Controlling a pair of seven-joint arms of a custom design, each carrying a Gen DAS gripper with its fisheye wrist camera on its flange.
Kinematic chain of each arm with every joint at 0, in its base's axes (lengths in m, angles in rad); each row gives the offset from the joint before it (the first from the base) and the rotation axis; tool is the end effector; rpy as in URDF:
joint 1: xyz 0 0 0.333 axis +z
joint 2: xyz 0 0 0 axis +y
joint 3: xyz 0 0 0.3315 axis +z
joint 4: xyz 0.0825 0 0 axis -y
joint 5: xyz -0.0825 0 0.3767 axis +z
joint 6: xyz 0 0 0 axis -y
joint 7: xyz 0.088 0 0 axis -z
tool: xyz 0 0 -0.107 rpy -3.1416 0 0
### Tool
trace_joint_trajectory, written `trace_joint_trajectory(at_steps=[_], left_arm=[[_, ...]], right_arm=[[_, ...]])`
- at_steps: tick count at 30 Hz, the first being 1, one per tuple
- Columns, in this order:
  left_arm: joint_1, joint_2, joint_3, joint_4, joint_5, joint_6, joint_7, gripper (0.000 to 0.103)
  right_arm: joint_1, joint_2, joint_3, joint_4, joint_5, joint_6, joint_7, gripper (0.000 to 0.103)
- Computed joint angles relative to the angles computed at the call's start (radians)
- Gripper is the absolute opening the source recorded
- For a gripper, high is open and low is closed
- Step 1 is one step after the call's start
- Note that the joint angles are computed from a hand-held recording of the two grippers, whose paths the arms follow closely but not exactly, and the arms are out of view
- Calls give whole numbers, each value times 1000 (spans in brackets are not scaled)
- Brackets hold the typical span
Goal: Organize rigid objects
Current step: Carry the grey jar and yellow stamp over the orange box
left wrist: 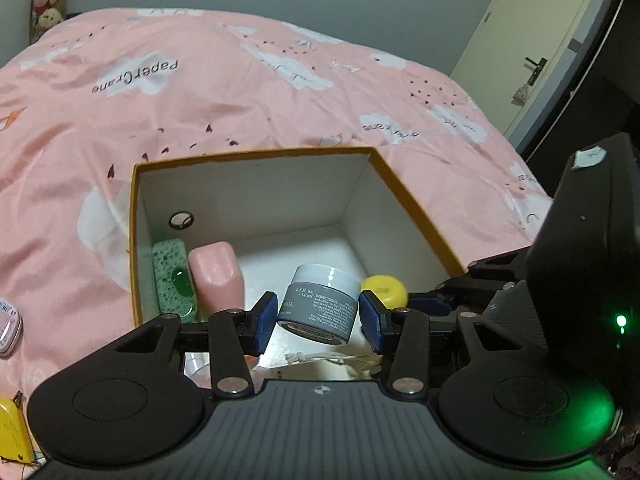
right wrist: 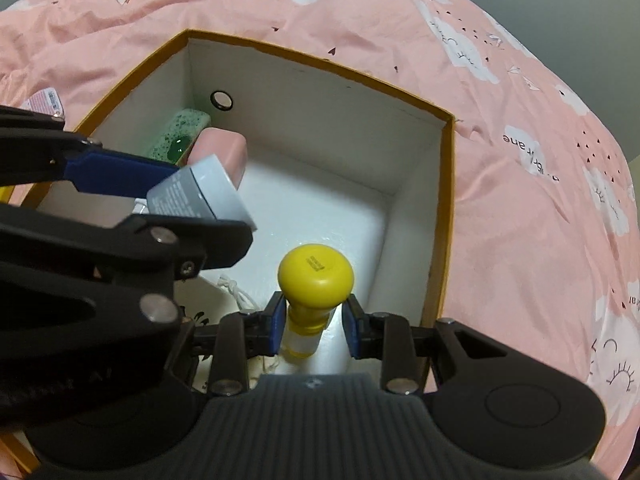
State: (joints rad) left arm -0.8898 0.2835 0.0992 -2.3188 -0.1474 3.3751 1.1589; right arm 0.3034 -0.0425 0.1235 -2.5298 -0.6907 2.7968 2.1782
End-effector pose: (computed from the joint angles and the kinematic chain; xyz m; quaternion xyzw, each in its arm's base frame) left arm 0.4129 -0.3974 0.3327 -0.5729 0.7275 -0.3709 0.0699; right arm 0.4164 0.2220 0.3371 -0.8237 0.5231 -0.1969 0.0953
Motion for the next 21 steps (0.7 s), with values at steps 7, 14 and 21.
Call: trace_joint_trajectory(at_steps=[7,14,21], left_arm=[[28,5,-18,3,26,-15,-26,51],[9,6,4,6,49,-23,-47,51],[-26,15,43,19,77,-46,-62,51]], right_arm=[[11,14,-2,18,-106,-32,52,29],[17,10,-1,13,-150,-28,95,36],[10,-29,10,-7,-211,-28,142,43]])
